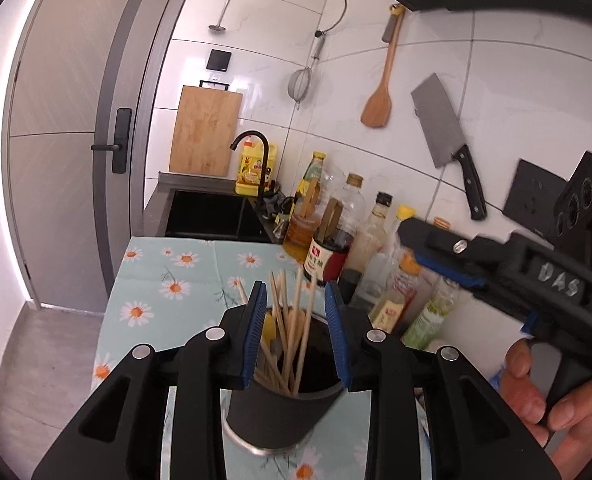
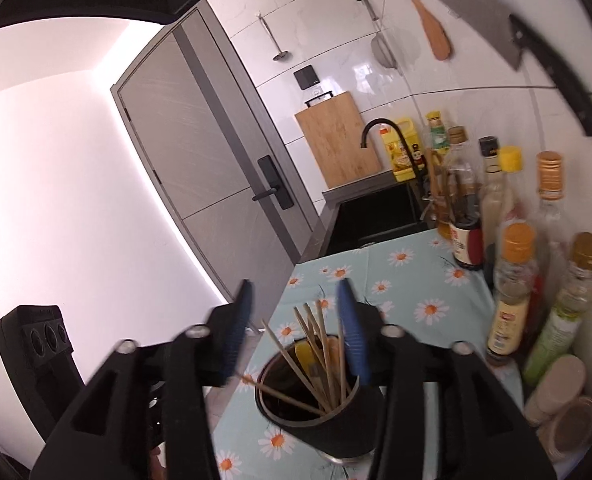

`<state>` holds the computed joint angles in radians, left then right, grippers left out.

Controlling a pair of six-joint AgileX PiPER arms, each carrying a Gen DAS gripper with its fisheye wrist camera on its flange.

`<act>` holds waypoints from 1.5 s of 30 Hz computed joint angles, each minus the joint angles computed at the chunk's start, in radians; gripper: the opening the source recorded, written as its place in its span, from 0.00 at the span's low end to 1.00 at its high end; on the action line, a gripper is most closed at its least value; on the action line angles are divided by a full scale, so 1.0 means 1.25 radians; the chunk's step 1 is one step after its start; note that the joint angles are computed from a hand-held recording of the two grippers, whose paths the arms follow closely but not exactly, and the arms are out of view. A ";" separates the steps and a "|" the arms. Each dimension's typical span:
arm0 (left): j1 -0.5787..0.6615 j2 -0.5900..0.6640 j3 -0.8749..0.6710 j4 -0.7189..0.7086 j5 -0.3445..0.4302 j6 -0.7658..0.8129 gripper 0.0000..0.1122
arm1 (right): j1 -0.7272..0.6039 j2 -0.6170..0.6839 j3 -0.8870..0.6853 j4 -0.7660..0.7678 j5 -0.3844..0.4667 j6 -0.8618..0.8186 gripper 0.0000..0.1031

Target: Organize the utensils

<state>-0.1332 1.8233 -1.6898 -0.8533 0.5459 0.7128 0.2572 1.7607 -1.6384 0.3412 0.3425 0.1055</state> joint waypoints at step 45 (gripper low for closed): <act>-0.055 -0.778 0.694 0.328 0.185 -0.291 0.86 | 0.810 -0.677 0.630 -0.935 0.577 1.094 0.95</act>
